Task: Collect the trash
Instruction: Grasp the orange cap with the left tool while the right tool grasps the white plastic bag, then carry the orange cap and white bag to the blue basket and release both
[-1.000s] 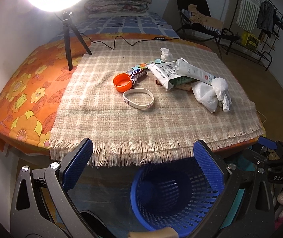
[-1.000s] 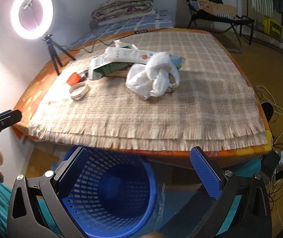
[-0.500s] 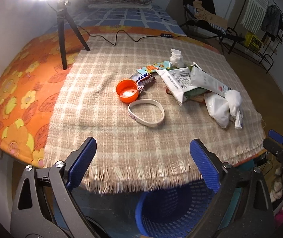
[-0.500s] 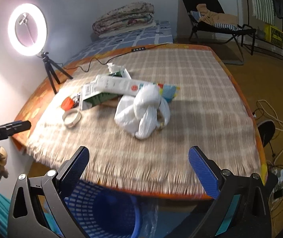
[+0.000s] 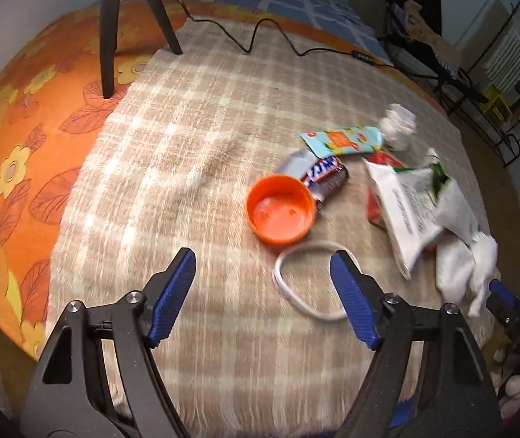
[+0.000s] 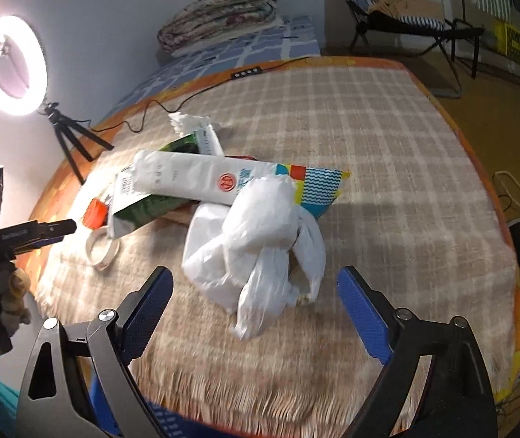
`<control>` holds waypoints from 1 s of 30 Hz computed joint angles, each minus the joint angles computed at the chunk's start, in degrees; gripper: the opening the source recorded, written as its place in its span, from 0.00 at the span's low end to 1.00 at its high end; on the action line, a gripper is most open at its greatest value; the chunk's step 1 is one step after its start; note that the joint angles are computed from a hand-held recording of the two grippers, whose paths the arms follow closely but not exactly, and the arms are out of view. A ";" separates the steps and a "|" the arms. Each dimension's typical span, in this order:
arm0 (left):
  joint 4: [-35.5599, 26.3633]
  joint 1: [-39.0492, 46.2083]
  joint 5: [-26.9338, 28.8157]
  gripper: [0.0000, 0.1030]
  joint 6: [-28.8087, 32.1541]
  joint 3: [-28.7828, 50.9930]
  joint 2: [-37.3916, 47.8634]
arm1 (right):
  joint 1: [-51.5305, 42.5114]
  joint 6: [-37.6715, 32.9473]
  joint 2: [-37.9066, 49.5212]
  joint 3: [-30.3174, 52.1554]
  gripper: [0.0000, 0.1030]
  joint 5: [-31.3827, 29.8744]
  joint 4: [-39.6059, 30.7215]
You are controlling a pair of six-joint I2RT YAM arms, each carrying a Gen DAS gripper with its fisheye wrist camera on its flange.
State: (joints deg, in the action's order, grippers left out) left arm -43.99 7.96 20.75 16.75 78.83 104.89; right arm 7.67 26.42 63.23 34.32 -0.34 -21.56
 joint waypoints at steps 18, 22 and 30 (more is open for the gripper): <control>3.12 -3.94 -3.31 0.46 -1.37 5.64 8.31 | -2.99 0.47 7.46 1.38 0.59 -5.28 5.52; 3.78 -4.16 -3.26 0.46 -2.07 6.13 8.96 | -2.15 0.86 6.10 0.86 0.52 -5.04 5.04; 5.23 -2.39 -3.47 0.46 -0.43 2.96 6.09 | -0.89 1.93 -3.00 -2.04 0.48 -4.48 2.04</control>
